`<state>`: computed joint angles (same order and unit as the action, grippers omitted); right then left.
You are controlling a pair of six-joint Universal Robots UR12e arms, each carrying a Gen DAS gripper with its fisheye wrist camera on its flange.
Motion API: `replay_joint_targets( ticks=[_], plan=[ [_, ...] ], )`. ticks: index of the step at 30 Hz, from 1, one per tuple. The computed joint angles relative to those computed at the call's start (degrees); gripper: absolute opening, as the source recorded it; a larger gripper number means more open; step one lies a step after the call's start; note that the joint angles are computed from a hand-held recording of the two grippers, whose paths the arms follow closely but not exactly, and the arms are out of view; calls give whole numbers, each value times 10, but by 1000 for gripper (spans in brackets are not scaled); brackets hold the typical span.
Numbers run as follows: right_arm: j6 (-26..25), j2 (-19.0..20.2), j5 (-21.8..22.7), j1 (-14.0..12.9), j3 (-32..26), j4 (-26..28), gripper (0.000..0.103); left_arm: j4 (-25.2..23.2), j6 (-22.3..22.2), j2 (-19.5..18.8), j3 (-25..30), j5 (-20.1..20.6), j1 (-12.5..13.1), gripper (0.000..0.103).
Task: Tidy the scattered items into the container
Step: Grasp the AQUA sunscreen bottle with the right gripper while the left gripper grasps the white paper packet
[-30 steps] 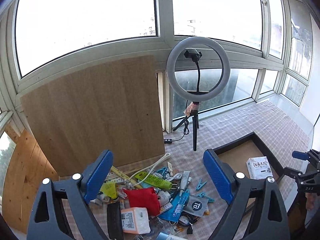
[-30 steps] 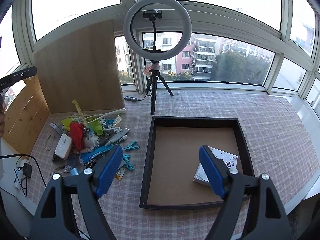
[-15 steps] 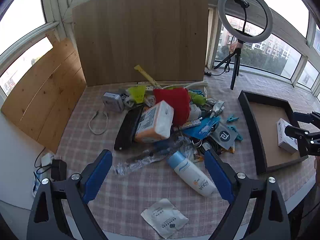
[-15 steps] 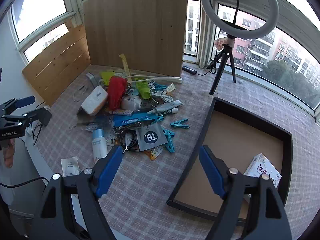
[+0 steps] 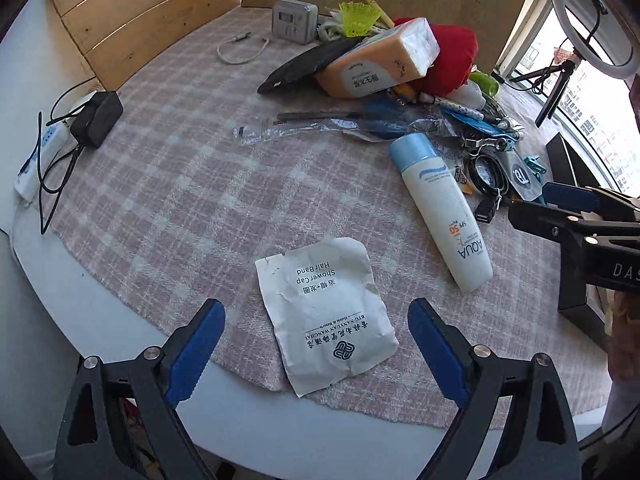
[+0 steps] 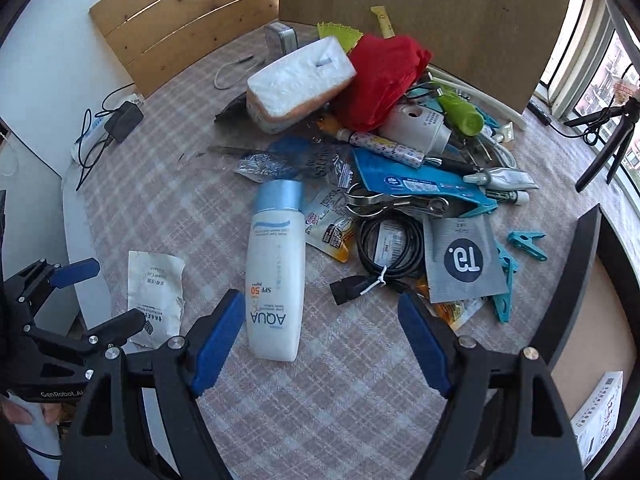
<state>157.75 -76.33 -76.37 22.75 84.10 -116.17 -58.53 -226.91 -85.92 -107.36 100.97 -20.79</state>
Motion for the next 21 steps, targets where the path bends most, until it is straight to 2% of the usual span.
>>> replay_joint_targets(
  ticks=[6,15,21],
  plan=[
    [7,26,-7,10,-21,24,78,-19,5,-19,11,9,-6,92],
    [14,54,-4,19,-48,60,78,-30,-14,-27,5,-15,3,92],
    [9,62,-25,29,-54,51,78,-37,-16,-30,6,4,-3,92]
  ],
)
